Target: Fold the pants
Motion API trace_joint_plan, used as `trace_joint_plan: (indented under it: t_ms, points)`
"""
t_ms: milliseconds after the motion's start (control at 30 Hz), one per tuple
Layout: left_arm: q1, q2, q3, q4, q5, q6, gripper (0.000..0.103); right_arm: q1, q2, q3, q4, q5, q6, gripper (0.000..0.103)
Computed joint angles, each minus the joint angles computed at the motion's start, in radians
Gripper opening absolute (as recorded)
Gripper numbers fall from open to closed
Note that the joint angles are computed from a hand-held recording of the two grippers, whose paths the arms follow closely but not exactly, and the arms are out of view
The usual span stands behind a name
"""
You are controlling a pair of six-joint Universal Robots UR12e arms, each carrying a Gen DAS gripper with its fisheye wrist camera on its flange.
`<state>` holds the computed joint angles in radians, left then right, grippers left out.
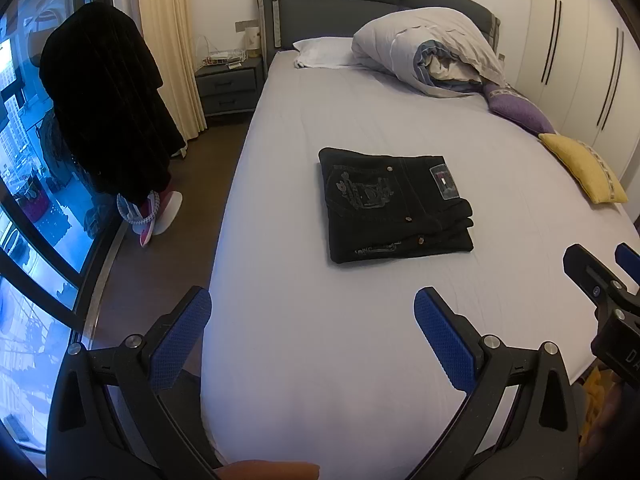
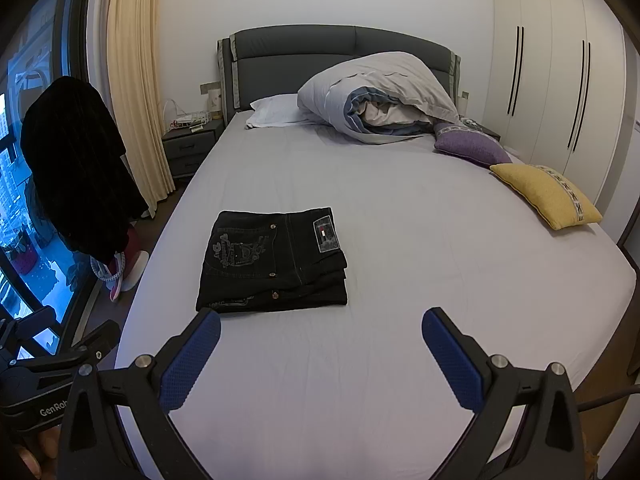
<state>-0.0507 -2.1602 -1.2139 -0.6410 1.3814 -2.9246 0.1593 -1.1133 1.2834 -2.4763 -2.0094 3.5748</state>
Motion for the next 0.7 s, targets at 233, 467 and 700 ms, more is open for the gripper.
trace_joint_plan:
  t_ms: [233, 467, 700]
  points:
    - [0.0, 0.0, -0.001, -0.001, 0.0, -0.001, 0.103, 0.0, 0.0, 0.004, -0.003, 0.003, -0.003, 0.103]
    - [-0.001, 0.0, -0.003, -0.001, 0.0, -0.001, 0.103, 0.0, -0.002, 0.005, -0.002, 0.002, -0.001, 0.103]
    - [-0.002, 0.001, -0.009, -0.005, -0.003, -0.001, 0.103, 0.002, -0.001, 0.008, -0.003, 0.002, 0.0, 0.103]
